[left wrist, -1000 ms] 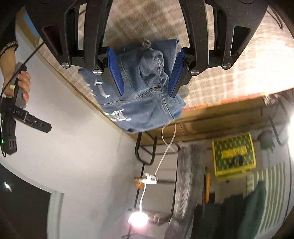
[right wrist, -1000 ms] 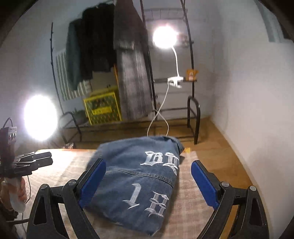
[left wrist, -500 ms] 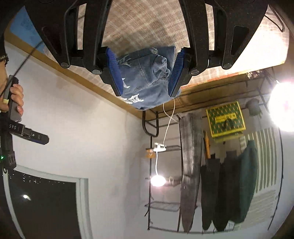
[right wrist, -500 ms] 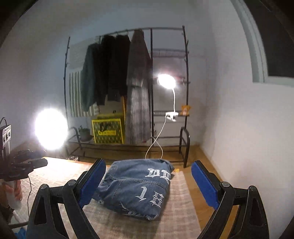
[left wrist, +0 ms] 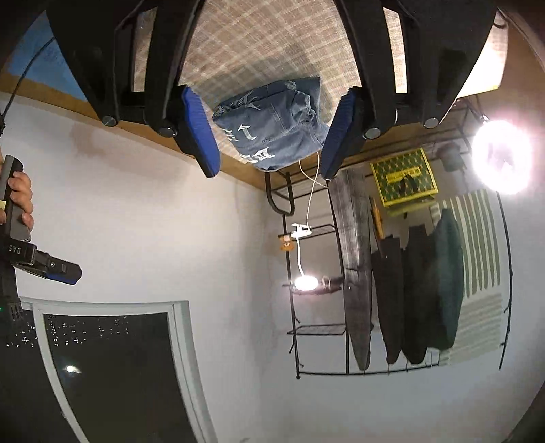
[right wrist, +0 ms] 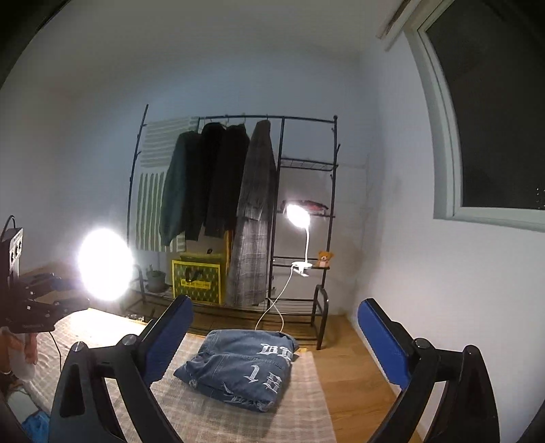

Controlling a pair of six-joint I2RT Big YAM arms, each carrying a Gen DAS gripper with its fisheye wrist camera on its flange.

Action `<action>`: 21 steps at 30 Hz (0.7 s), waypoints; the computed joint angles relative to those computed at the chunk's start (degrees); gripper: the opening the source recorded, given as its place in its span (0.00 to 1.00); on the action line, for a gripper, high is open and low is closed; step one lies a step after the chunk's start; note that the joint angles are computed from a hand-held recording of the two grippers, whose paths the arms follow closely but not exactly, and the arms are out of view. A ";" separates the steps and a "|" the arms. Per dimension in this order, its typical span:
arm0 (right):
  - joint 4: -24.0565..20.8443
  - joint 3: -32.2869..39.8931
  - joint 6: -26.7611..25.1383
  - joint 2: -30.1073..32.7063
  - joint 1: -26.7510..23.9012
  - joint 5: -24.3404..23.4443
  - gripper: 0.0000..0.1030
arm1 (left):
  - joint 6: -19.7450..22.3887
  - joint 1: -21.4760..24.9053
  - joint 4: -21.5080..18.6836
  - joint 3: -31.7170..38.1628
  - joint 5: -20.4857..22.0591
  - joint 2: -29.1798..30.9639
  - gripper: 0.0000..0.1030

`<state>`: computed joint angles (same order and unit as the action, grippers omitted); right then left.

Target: Fold large clothes

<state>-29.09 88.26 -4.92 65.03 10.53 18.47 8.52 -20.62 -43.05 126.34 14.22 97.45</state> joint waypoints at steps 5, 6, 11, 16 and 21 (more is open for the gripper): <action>-1.21 -1.66 -0.46 -1.06 2.12 4.64 0.97 | 0.57 -0.28 1.45 -6.35 0.89 -3.78 0.76; -1.42 -2.20 -0.38 -1.07 2.59 5.55 0.97 | 0.99 -0.41 1.99 -8.08 0.77 -4.61 0.76; -0.66 -6.67 0.77 -1.18 4.60 9.95 0.98 | 1.60 -0.42 3.60 -15.10 1.32 -7.34 0.82; 2.27 -12.45 2.35 -1.96 6.57 14.40 1.00 | 2.01 -0.18 6.60 -22.63 0.16 -10.04 0.91; 4.26 -16.15 5.07 -1.78 7.56 16.21 1.00 | 1.06 -0.24 11.26 -29.29 -1.89 -12.34 0.99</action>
<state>-24.83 72.12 0.15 63.25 18.09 34.68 9.59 -20.86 -31.79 97.04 12.33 85.11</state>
